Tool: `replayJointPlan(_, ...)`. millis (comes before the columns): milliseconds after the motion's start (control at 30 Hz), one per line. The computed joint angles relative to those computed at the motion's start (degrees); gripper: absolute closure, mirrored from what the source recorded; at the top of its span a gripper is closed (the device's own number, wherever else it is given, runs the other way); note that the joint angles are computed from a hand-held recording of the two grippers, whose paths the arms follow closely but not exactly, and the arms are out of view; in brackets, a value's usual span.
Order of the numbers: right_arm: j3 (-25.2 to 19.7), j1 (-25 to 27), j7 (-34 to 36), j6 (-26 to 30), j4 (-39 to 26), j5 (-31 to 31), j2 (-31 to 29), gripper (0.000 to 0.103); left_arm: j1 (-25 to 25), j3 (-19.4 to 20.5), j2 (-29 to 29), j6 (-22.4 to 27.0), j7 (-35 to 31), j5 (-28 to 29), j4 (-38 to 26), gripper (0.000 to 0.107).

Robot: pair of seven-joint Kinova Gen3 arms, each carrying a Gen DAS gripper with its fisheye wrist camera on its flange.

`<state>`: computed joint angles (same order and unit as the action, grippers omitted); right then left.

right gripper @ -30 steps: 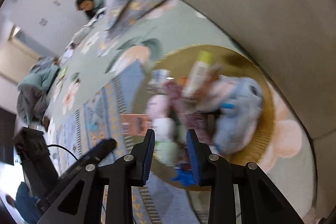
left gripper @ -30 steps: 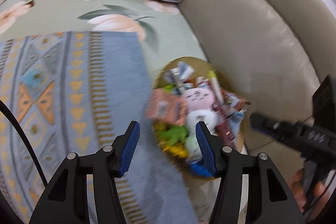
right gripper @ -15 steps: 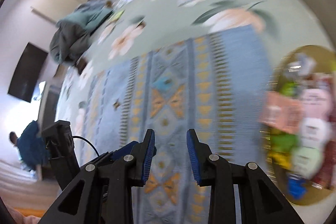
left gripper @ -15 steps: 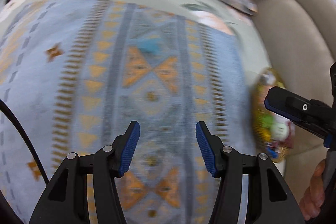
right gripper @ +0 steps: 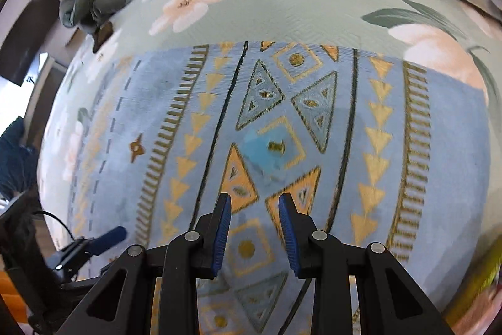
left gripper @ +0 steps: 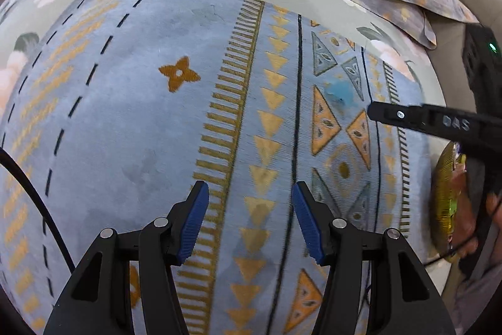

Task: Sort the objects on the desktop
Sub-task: 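Withdraw both tools back over the rug and grasp the light blue figure with the right tool, then carry the light blue figure over the gold bowl and release it with the right tool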

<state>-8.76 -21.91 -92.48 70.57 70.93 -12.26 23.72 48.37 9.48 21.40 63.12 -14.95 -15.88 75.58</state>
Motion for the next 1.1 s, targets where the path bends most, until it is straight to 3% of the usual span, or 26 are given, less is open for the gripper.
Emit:
replayJointPlan(433, 1.35, -4.69, 1.44, 0.84, -6.21, 7.78, 7.13, 0.067, -4.03, 0.19, -0.95, -2.64, -4.04, 2.79, 3.17, 0.054)
replayJointPlan(633, 1.1, -3.3, 1.08, -4.66, -1.03, 6.64, 4.56, 0.067, -4.15, 0.13, -1.17, -3.29, -3.43, 3.4, 3.99, 0.054)
replayJointPlan(667, 1.26, -3.15, 0.44, -5.67, -0.11, 6.58, 4.04, 0.069, -4.07, 0.14, -1.29, -3.38, -3.32, 3.33, 4.06, 0.054)
replayJointPlan(700, 1.78, -3.43, -0.19, -6.48, 0.64, 6.99, 3.48, 0.079, -3.83, 0.16, -1.32, -3.24, -3.13, 3.07, 3.92, 0.054)
replayJointPlan(867, 0.33, -0.63, 0.82, -10.3, 5.57, 4.06, -1.57, 0.079, -2.5, 0.56, -1.23, -1.77, -3.51, 1.8, 1.9, 0.054)
replayJointPlan(1100, -0.15, -0.08, 0.63, -7.98, 12.0, 3.32, -12.45, 0.079, 0.61, 1.02, -0.2, 1.23, -5.16, -0.36, -3.77, 0.054)
